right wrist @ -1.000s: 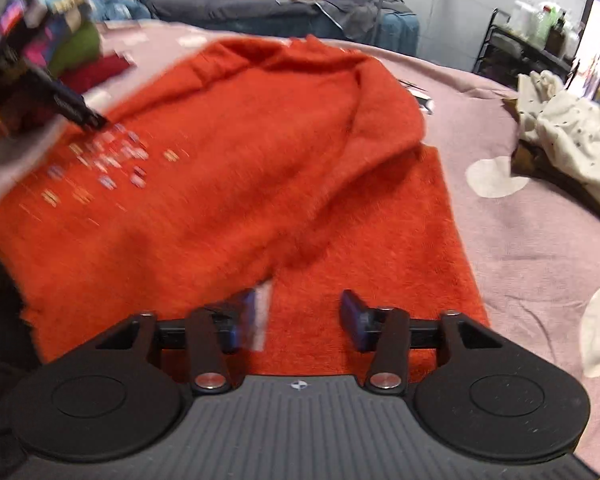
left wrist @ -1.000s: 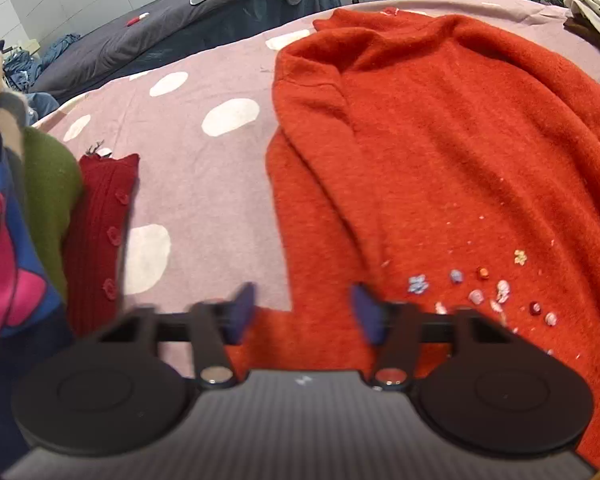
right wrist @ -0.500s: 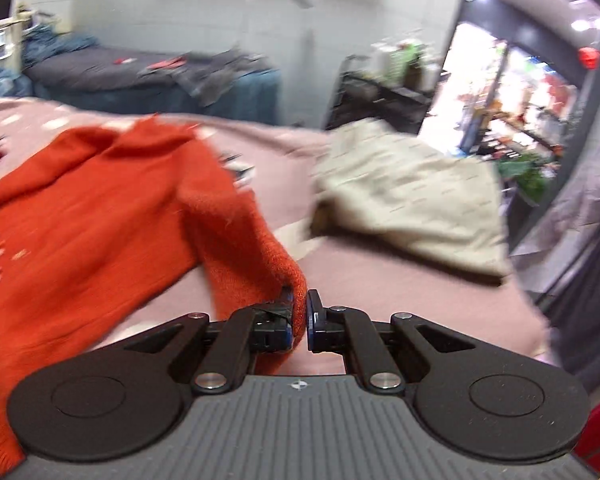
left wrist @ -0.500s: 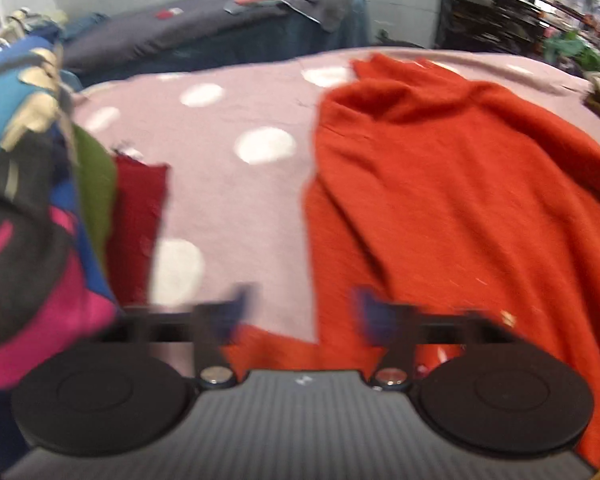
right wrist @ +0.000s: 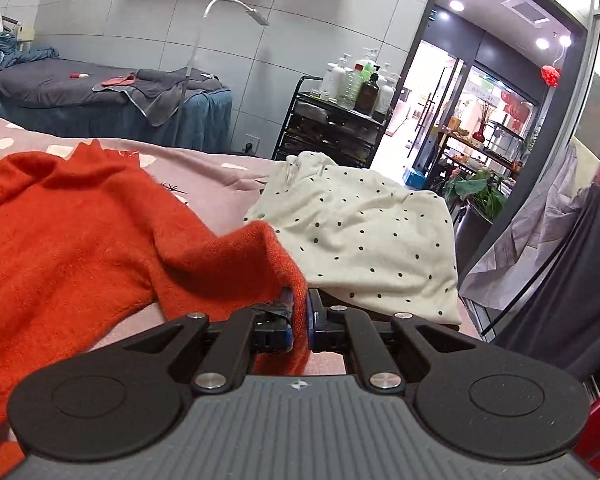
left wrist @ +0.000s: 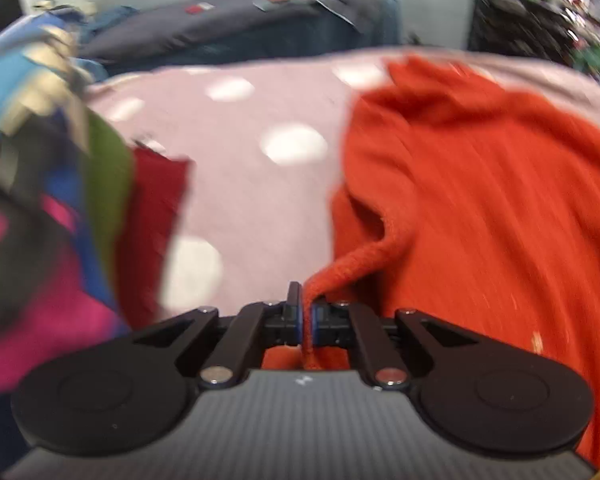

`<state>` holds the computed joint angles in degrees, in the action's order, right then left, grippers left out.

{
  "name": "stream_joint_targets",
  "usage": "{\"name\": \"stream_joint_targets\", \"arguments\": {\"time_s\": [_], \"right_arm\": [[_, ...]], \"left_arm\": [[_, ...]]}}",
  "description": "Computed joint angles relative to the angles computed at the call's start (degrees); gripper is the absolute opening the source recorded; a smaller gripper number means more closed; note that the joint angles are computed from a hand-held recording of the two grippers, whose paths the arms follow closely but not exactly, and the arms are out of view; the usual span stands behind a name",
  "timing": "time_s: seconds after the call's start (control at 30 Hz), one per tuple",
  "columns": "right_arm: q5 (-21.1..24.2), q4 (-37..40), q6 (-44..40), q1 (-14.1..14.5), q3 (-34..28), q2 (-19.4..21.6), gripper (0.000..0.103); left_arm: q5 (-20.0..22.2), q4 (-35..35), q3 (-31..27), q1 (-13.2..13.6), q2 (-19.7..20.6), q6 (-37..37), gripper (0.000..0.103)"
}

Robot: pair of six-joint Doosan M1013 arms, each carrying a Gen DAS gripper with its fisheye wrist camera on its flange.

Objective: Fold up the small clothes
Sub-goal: 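Grasp the cardigan hem with the right tool while the left tool grasps the front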

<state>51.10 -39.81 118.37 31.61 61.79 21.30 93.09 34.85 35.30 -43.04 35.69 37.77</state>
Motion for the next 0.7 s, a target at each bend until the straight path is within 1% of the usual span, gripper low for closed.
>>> {"name": "stream_joint_targets", "arguments": {"time_s": [0.03,0.07,0.13,0.17,0.23,0.3,0.33,0.37,0.4,0.43,0.47,0.5,0.53,0.57,0.6,0.63,0.67,0.7], "right_arm": [[0.4,-0.4,0.1,-0.1,0.0,0.0,0.01],[0.7,-0.8,0.1,-0.1,0.0,0.0,0.01],[0.9,-1.0,0.7,-0.4,0.1,-0.1,0.01],[1.0,-1.3,1.0,-0.4,0.0,0.0,0.009],[1.7,-4.0,2.2,-0.2,-0.1,0.3,0.009],[2.5,-7.6,3.5,0.0,-0.4,0.8,0.009],[2.8,-9.0,4.3,0.1,-0.5,1.0,0.009],[3.2,-9.8,4.8,0.1,-0.8,1.4,0.01],[4.1,-10.0,4.9,0.2,-1.4,1.8,0.015],[4.7,-8.6,4.5,0.0,-2.0,2.2,0.026],[4.3,-6.9,4.1,-0.2,-2.0,2.1,0.032],[3.2,-6.4,4.3,-0.2,-1.5,1.7,0.046],[2.4,-7.0,4.8,0.0,-0.8,1.3,0.064],[1.6,-8.6,5.4,0.4,0.1,0.8,0.072],[0.9,-10.5,6.1,0.9,1.0,0.2,0.087],[0.3,-12.3,6.7,1.3,1.8,-0.4,0.096],[-0.5,-13.0,6.9,1.7,2.6,-1.1,0.096],[-2.0,-12.0,6.5,1.9,3.3,-2.0,0.096]], "left_arm": [[1.0,2.3,-0.6,0.0,0.1,-1.4,0.004],[3.0,6.1,-2.0,-0.3,0.8,-1.6,0.004],[7.2,14.9,-5.3,-1.1,2.9,1.2,0.004],[8.2,17.4,-6.7,-1.2,3.6,2.1,0.004],[9.3,20.3,-9.0,-1.2,4.5,2.4,0.004],[11.5,23.8,-12.1,-1.1,6.1,4.0,0.005],[13.1,25.8,-13.8,-1.0,7.2,5.4,0.008],[14.9,26.8,-16.1,-0.7,8.6,7.9,0.008],[16.7,26.9,-19.7,-0.4,10.7,10.9,0.012],[17.4,26.4,-21.3,-0.3,11.7,12.8,0.026],[17.0,25.8,-22.2,-0.4,12.4,15.4,0.037],[16.0,24.8,-22.5,-0.6,12.6,18.0,0.067],[15.2,24.0,-22.8,-0.8,12.8,20.1,0.089],[14.5,23.8,-23.0,-1.1,13.0,21.4,0.097],[13.6,23.6,-22.3,-1.3,12.6,21.5,0.103],[12.8,22.8,-21.5,-1.6,12.0,21.2,0.103],[12.0,21.0,-20.9,-1.6,11.4,20.5,0.103],[10.7,18.0,-19.5,-1.5,10.2,19.0,0.103]]}}
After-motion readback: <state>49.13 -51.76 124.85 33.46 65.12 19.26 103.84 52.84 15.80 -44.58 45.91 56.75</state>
